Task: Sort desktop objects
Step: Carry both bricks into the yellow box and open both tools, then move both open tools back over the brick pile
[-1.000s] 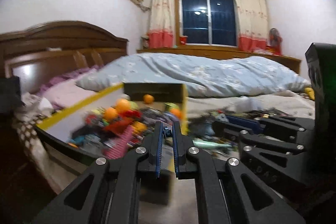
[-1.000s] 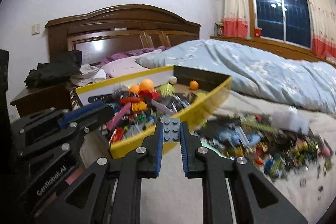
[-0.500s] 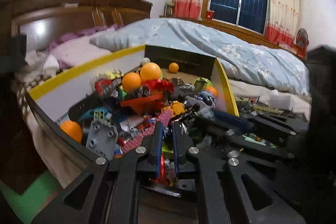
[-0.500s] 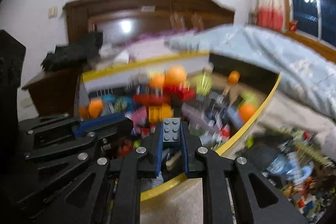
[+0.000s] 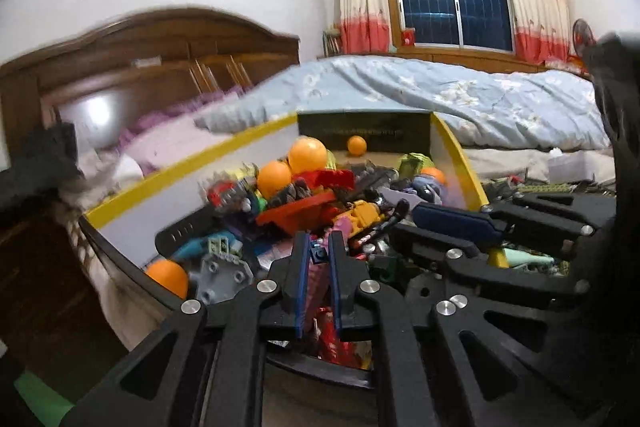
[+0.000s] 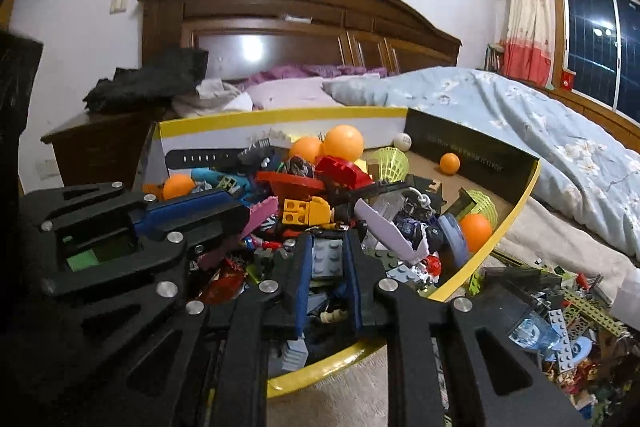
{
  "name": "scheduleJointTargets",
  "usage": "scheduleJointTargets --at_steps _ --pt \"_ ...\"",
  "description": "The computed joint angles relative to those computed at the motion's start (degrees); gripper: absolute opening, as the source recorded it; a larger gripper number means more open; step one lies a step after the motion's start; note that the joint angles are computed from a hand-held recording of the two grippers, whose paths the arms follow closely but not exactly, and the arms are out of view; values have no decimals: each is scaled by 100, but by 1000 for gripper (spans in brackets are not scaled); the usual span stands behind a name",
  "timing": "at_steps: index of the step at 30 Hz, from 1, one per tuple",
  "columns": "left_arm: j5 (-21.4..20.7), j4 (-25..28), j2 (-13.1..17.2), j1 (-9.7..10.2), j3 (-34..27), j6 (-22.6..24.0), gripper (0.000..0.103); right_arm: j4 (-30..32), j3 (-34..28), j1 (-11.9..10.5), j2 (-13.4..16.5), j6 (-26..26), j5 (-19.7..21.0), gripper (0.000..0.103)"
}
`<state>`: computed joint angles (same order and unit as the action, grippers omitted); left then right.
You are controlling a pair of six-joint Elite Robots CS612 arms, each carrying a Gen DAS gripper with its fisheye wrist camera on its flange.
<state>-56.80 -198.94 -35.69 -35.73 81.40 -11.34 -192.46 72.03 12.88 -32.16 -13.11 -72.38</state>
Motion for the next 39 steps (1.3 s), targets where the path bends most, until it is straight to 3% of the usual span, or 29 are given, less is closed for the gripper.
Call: scheduleJointTargets --at_steps 5,9,11,13,14,16,17,18,20,24,28,31,33,34,36,39 --pt "28 -691 86 8 59 139 27 -272 35 -5 21 223 -38 17" --pt "100 -1144 180 -5 40 233 29 -454 97 4 15 294 -89 18" --pt "345 -1400 258 -46 -6 214 30 -547 135 21 6 340 -175 18" --pt "539 -1483 263 -74 3 113 31 -941 215 105 3 439 -790 41" --pt "549 -1473 242 -77 39 38 34 -983 218 112 1 494 -877 46" --pt "324 -1333 111 -38 199 -350 36 -850 255 67 -59 671 -836 69" --pt "280 -1309 69 -26 260 -514 44 -869 269 58 -72 749 -869 74" --pt "249 -1315 37 -18 313 -650 59 -966 314 45 -92 846 -923 79" --pt "66 -1467 -30 4 445 -954 73 -1036 381 36 -131 943 -1014 80" --pt "168 -1661 -58 -64 537 -1011 74 -1162 606 80 -260 1107 -1323 80" --pt "481 -1875 -43 -212 552 -303 76 -1291 913 93 -374 1525 -1702 83" --pt "-132 -1654 -203 -190 769 -347 82 -1998 1368 105 -413 1712 -2230 98" --pt "-492 -1500 -283 -177 864 -472 82 -2756 1704 113 -389 1448 -2611 103" --pt "-550 -1477 -305 -187 894 -534 82 -2842 1766 127 -391 1308 -2753 103" --pt "-536 -1555 -329 -242 929 -565 82 -2445 1923 132 -525 838 -2903 103" --pt "-368 -2148 -296 -355 987 -286 83 -2611 2087 86 -588 1199 -3049 103"
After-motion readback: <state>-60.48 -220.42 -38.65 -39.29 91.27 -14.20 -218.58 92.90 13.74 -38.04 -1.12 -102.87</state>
